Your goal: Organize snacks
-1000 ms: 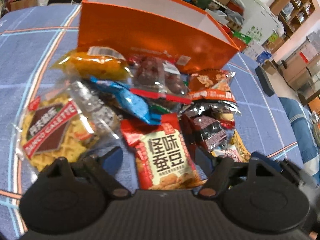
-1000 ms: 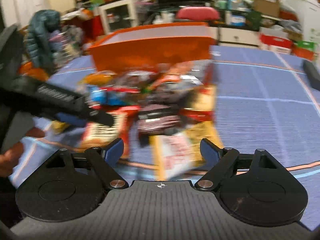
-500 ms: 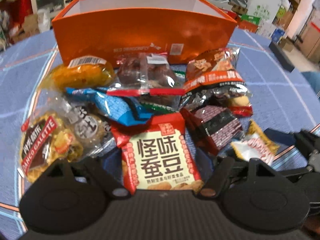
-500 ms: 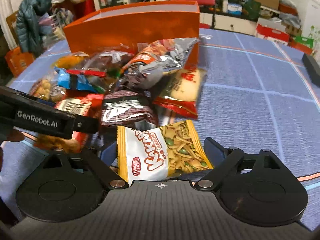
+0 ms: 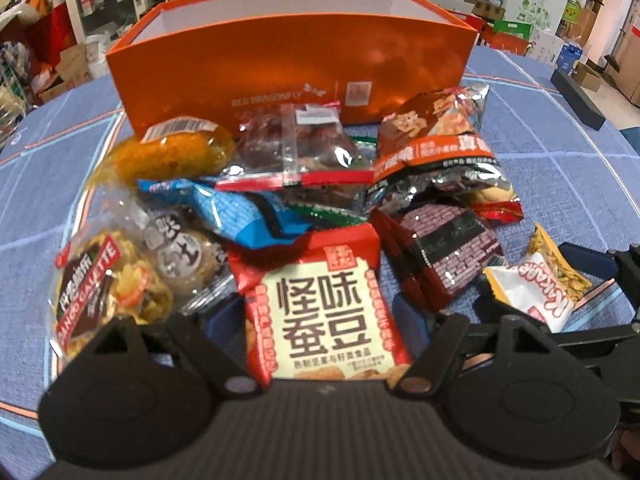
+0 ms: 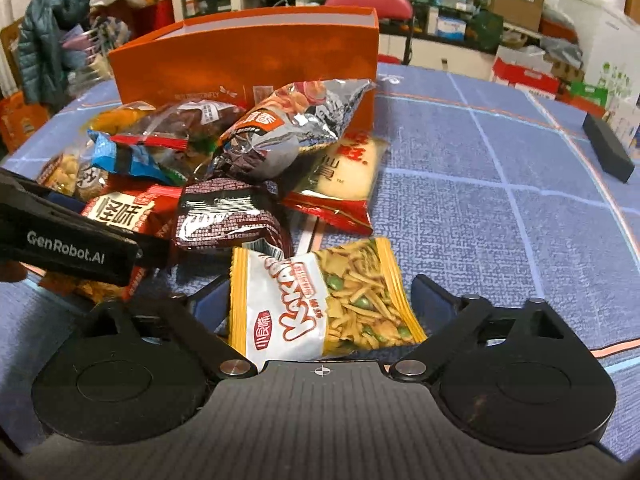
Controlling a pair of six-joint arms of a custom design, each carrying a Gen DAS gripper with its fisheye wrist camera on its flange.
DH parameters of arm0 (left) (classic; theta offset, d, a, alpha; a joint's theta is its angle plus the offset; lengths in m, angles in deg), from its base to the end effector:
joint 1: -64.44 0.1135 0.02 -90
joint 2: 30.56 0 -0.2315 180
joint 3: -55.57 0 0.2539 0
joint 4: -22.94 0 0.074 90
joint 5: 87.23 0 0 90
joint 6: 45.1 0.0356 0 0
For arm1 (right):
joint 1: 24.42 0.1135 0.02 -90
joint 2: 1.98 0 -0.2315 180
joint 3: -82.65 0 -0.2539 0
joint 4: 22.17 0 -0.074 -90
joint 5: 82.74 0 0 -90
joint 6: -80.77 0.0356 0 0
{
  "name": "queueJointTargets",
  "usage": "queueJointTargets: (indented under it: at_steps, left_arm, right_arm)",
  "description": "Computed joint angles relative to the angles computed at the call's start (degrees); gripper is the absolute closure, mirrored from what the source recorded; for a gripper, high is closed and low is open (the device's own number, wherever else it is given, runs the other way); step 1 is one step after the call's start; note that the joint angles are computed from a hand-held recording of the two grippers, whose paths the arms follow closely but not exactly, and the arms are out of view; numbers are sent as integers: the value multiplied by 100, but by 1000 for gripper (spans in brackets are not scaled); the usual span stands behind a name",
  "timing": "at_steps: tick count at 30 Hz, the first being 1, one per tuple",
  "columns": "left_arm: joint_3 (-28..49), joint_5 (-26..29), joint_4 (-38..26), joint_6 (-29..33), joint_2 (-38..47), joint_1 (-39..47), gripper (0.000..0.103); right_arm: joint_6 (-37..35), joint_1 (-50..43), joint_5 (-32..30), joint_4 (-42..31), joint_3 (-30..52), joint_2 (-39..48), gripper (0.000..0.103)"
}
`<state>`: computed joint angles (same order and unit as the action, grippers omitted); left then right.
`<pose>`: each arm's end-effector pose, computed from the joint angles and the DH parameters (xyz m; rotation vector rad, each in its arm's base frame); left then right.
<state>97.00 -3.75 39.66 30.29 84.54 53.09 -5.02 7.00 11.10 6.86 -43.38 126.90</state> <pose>0.2452 -0.0451 -0.0122 -0.1158 2.5525 -0.0284 0.2638 0.1583 -0.0301 -0.5284 2.3209 0.2191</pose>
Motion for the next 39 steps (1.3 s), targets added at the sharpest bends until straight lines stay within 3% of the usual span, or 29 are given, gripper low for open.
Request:
queueJointTargets:
  at_steps: [2, 4, 7, 11, 14, 16, 17, 19, 24, 27, 29, 33, 34, 37, 39]
  left_arm:
    - [-10, -61, 60, -64, 24, -59, 29]
    - [-5, -100, 35, -108, 4, -94, 33]
    - [-79, -31, 58, -144, -72, -73, 42]
    - [-498, 402, 63, -69, -464, 141, 43]
    - [-954, 650, 280, -52, -724, 279, 43]
    - [-1084, 557, 338, -3, -777, 225, 41]
    - [-1074, 484, 273, -4, -792, 182, 34]
    - [-1073, 490, 90, -69, -912, 164, 33]
    - [-1298, 1141, -925, 180, -1912, 743, 23]
    - [-1413, 1961, -1236, 140, -2550, 1376, 23]
    - [-1434, 2552, -1197, -113, -2741, 1728, 23]
    - [-1730, 4375, 293, -1068, -2260, 2367, 23]
    - [-1757, 4402, 359, -1151, -2297, 2309, 23]
    - [-1859, 3581, -217, -931, -2994, 1835, 23]
    - [-1919, 3414, -410, -924, -3246, 1795, 23]
  right_arm:
    - [-3, 1, 12, -4, -11, -22, 27]
    - [21, -9, 40, 108, -86, -66, 55]
    - [108, -32, 28, 20, -99, -144, 57]
    - [525, -3, -116, 206, -499, -389, 59]
    - [575, 269, 143, 340, -818, -531, 59]
    - [554, 429, 255, 295, -799, -481, 56]
    - [510, 512, 379, 193, -747, -481, 55]
    - [596, 470, 182, 19, -747, -619, 48]
    - [849, 205, -304, -954, -1142, -1765, 21]
    - [1242, -215, -1194, -1413, -1364, -2356, 21]
    - [1569, -358, -1477, -1666, -1382, -2521, 22]
    - [2454, -808, -2630, -1370, -1628, -2653, 22]
    - [2478, -802, -2613, -1392, -1659, -2720, 22]
    - [2266, -530, -1932, -1604, -1718, -3027, 22]
    - [2234, -558, -1924, -1567, -1721, -3029, 22]
